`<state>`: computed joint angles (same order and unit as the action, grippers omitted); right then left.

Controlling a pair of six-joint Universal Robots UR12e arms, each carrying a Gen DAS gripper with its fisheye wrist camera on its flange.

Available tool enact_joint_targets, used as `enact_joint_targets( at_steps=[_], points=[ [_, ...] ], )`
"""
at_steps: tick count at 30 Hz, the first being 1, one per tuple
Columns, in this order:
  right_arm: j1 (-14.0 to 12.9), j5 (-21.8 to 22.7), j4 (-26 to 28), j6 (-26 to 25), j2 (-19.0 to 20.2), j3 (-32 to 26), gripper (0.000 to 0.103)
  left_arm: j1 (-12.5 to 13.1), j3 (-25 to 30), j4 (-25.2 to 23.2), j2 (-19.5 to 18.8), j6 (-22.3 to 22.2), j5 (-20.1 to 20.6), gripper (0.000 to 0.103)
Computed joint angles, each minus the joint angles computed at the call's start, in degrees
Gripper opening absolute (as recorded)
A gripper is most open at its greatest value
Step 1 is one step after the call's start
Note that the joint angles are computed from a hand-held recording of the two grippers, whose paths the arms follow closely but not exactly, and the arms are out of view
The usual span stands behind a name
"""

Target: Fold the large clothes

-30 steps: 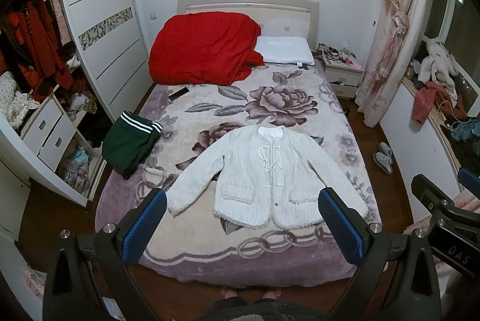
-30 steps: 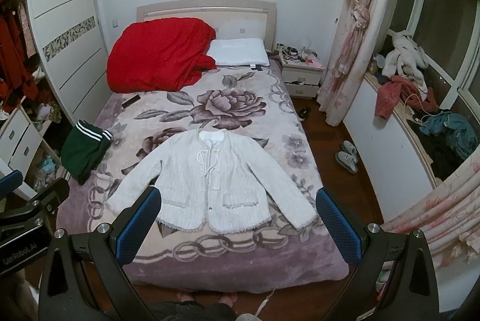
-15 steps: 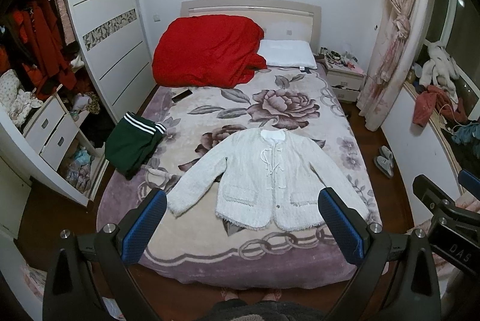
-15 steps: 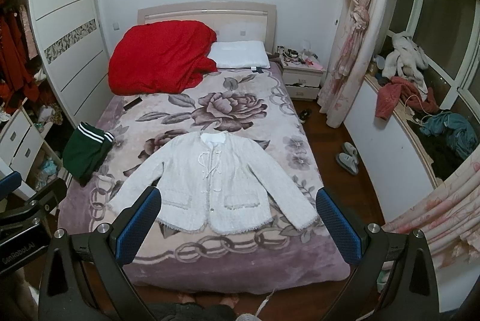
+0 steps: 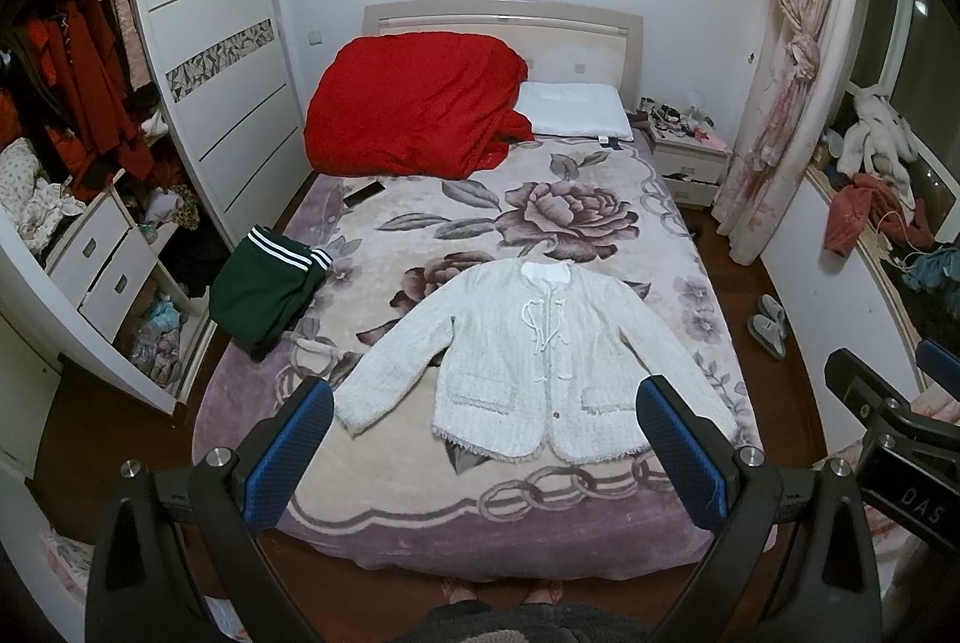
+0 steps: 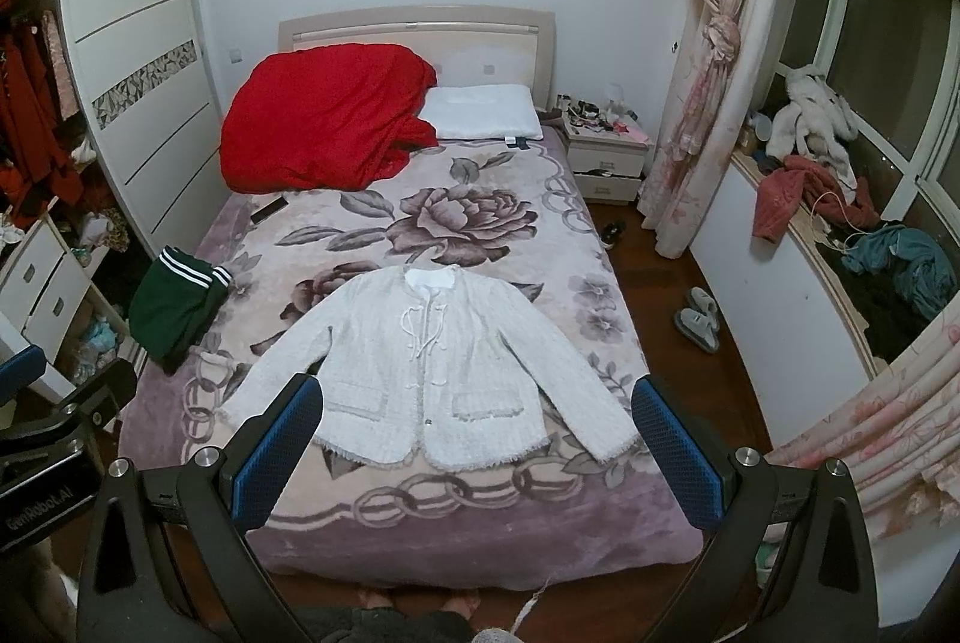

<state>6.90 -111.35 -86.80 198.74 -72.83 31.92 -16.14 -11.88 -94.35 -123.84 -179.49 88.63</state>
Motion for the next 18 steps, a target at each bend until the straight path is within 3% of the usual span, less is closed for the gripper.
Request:
enact_joint_targets(
  at_steps=[7, 10, 15, 18],
  points=[
    [0.21, -0.17, -0.23, 0.21, -0.25, 0.43, 0.103, 0.28, 2.18, -1.17, -1.00, -0.01, -0.47, 0.103],
    [0.31, -0.30, -0.10, 0.35, -0.09, 0.13, 0.103, 0.13, -1.37, 0.73, 0.71, -0.13, -0.28, 0.103],
    [0.31, -0.10, -0.46, 0.25, -0.58, 1.10, 0.103, 0.52, 4.01, -2.35, -2.12, -0.29, -0.85, 0.103],
    [0.48, -0.34, -0.17, 1.17, -0.03, 0.33, 0.103, 0.46, -3.19, 4.72, 0.37, -0.96, 0.22, 0.103]
  ],
)
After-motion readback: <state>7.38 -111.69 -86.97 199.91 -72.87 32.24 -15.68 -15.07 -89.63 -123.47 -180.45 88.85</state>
